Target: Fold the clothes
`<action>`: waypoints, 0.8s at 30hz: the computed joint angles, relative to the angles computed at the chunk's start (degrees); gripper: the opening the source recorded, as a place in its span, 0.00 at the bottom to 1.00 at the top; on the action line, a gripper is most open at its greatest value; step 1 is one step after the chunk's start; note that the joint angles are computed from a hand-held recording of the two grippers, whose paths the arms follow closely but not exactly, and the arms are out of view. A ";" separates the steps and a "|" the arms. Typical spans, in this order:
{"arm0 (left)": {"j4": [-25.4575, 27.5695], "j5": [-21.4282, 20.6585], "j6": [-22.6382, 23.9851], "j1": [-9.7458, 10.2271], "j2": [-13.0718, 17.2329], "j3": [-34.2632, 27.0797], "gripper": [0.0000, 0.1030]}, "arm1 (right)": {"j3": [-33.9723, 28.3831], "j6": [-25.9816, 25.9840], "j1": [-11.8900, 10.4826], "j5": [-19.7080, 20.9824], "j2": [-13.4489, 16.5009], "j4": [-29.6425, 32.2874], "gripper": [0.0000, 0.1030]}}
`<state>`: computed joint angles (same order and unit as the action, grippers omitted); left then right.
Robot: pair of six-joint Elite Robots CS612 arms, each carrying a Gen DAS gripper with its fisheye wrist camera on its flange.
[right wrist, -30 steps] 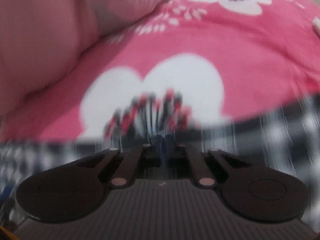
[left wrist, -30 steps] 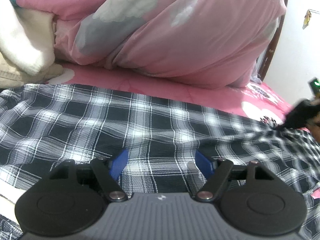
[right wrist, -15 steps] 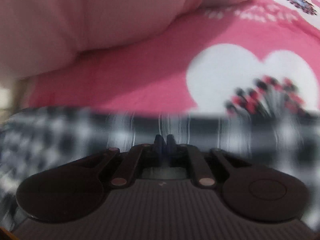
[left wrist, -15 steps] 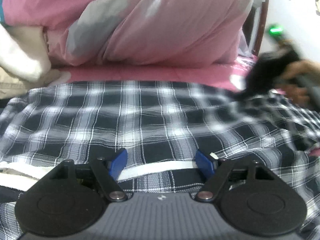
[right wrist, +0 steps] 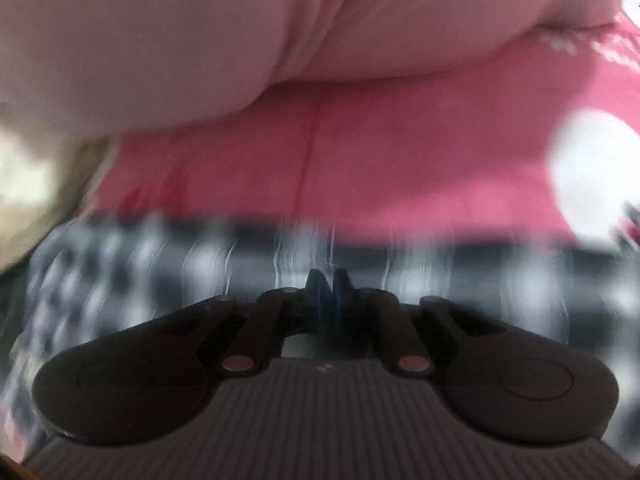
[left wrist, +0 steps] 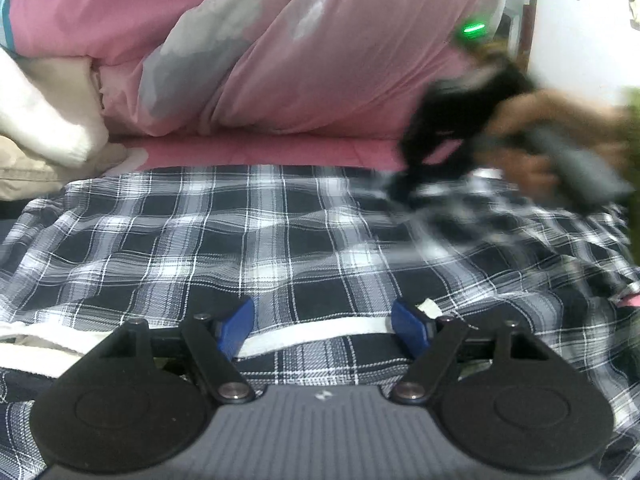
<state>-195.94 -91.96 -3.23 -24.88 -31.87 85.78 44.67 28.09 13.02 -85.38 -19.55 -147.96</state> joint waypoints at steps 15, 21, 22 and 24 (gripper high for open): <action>-0.67 0.93 -2.17 0.17 0.06 0.22 0.74 | -9.27 -0.99 2.44 2.40 4.00 1.94 0.05; -0.51 0.16 -3.54 0.62 0.09 0.04 0.74 | -2.51 -9.53 3.95 5.46 -1.14 2.08 0.09; -0.50 0.20 -3.72 0.61 0.04 0.11 0.74 | -1.39 -12.02 4.33 7.19 -1.91 2.45 0.09; -0.70 0.45 -4.26 0.61 -0.02 0.29 0.74 | -4.50 -16.20 5.10 8.57 -0.44 6.53 0.10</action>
